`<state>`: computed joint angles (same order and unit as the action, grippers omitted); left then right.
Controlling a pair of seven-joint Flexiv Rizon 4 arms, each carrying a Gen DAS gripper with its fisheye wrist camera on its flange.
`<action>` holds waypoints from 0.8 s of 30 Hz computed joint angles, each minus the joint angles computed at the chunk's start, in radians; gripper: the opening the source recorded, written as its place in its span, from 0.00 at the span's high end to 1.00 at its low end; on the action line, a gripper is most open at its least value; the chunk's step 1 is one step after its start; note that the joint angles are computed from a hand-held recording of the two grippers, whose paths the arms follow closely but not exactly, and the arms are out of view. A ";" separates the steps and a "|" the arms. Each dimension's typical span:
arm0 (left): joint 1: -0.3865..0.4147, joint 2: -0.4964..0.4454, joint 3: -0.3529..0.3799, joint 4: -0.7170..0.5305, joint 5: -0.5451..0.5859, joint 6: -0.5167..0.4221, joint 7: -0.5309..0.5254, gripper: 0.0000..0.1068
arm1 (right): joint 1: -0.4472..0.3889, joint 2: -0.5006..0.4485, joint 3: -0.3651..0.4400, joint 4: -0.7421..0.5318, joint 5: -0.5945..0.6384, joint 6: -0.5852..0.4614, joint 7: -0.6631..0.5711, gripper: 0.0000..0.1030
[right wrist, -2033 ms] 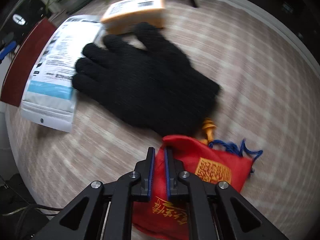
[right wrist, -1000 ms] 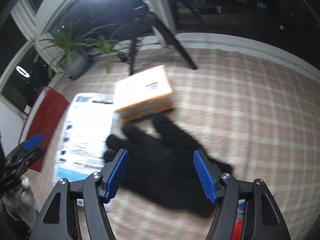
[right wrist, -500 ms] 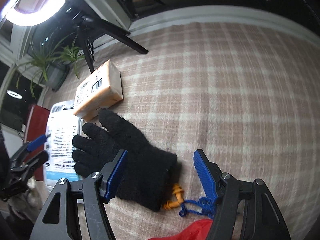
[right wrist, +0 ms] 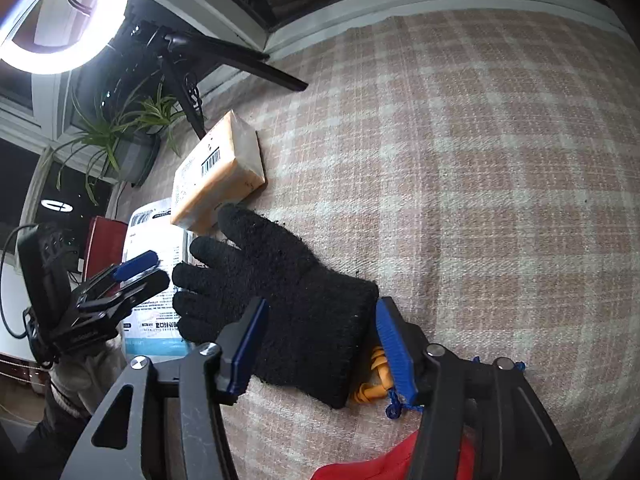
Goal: Organize soft objects
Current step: 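Lower the right gripper to the black glove's cuff and close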
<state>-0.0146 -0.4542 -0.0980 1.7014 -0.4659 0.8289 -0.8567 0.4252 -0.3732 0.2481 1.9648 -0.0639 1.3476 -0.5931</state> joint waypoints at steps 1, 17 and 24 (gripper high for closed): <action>-0.003 -0.003 0.001 -0.001 0.005 0.006 0.001 0.24 | -0.002 -0.003 0.004 -0.003 0.002 -0.002 -0.005 0.53; -0.042 -0.039 0.004 -0.035 0.110 -0.004 0.013 0.50 | -0.006 -0.027 0.012 -0.025 0.019 0.004 -0.027 0.59; -0.027 -0.042 -0.007 -0.028 0.074 -0.005 0.012 0.92 | -0.013 -0.005 0.021 -0.002 0.040 0.008 -0.021 0.71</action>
